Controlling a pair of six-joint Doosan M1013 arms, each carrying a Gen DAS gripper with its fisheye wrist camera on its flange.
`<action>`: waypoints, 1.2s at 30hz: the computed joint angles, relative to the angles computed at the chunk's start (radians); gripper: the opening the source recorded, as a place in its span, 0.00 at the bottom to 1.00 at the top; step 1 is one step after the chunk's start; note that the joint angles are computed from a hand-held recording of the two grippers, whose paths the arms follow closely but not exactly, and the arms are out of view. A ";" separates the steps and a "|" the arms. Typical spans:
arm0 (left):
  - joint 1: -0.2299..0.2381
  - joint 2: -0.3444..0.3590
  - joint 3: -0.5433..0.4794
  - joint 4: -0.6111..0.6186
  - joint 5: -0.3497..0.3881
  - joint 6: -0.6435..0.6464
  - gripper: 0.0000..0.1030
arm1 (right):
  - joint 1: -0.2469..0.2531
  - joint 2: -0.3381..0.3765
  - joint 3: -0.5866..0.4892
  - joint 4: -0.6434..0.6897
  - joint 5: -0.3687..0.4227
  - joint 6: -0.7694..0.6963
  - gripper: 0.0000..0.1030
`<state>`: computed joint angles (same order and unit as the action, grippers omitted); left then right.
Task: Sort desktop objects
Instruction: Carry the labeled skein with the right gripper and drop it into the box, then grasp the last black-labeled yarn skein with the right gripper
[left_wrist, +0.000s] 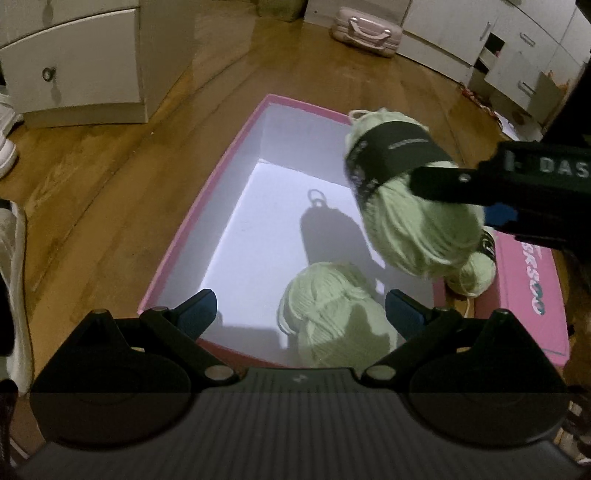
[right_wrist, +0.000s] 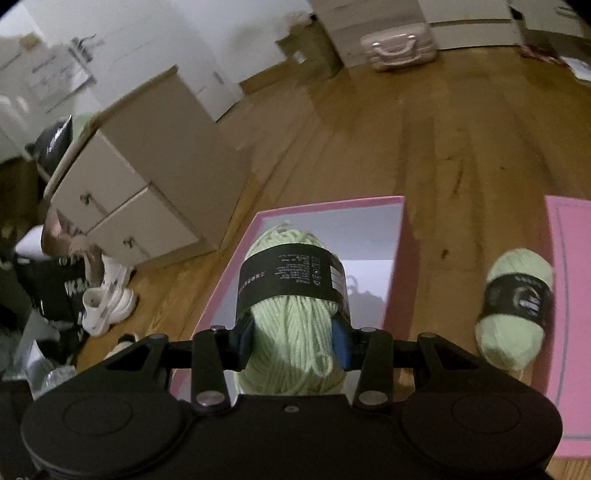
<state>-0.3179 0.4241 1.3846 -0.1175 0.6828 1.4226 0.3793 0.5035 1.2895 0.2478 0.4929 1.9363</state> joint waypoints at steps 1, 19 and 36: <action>0.000 -0.001 0.000 0.008 -0.004 -0.005 0.96 | 0.000 0.009 -0.014 0.015 0.012 -0.023 0.47; 0.004 0.011 -0.005 0.074 -0.002 -0.056 0.96 | -0.007 0.123 -0.158 0.124 0.168 -0.201 0.55; -0.014 -0.024 0.009 -0.041 -0.043 0.015 0.96 | -0.017 -0.098 0.095 -0.350 0.094 0.250 0.67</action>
